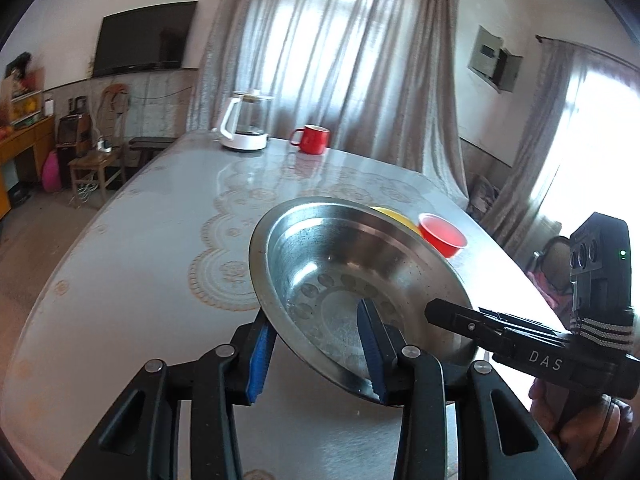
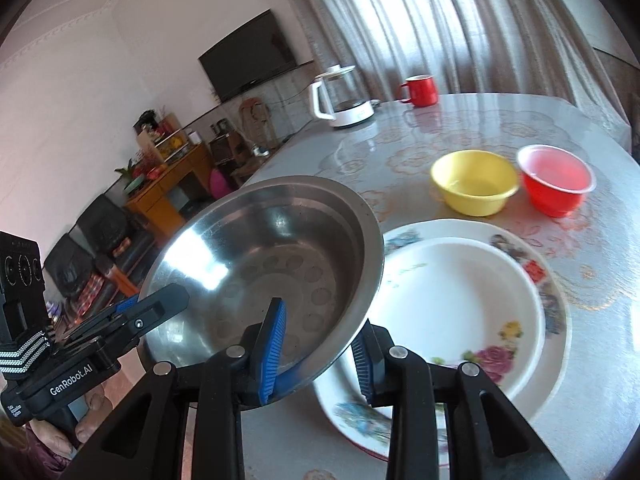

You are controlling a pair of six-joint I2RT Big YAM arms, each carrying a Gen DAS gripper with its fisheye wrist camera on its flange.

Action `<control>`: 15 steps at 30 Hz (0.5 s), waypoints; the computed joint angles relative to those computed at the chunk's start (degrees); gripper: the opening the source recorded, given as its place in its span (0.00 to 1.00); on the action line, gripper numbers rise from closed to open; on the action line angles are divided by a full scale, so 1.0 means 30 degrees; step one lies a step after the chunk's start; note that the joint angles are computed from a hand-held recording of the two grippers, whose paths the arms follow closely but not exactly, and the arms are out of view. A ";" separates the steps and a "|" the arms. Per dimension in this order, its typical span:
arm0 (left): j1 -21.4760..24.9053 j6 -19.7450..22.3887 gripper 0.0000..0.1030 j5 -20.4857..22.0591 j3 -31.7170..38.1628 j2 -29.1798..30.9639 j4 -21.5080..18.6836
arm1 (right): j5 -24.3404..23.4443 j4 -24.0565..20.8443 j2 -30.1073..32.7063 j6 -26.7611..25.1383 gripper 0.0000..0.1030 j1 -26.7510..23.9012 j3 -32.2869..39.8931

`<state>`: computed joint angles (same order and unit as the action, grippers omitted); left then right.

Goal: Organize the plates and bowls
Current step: 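Lift the steel bowl and carry it toward the plate stack, then lower the steel bowl onto the rose plate on the stack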

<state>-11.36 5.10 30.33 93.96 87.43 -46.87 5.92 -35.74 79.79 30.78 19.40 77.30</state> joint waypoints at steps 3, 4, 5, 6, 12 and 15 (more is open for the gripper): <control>-0.0612 0.0322 0.39 0.0161 0.0377 0.0167 -0.0345 | 0.0659 -0.0056 -0.0700 0.0445 0.31 -0.0209 -0.0593; -0.0790 0.0446 0.39 0.0210 0.0492 0.0237 -0.0476 | 0.0811 -0.0073 -0.0912 0.0557 0.31 -0.0357 -0.0784; -0.0968 0.0561 0.39 0.0278 0.0618 0.0323 -0.0629 | 0.0932 -0.0096 -0.1095 0.0690 0.31 -0.0493 -0.0945; -0.1139 0.0682 0.39 0.0342 0.0734 0.0411 -0.0775 | 0.1117 -0.0150 -0.1240 0.0863 0.31 -0.0560 -0.1059; -0.1888 0.1146 0.40 0.0416 0.1264 0.0840 -0.1752 | 0.1903 -0.0664 -0.1827 0.1464 0.31 -0.1164 -0.1551; -0.2101 0.1125 0.40 0.0597 0.1501 0.1091 -0.2189 | 0.2045 -0.0812 -0.1995 0.1816 0.31 -0.1377 -0.1790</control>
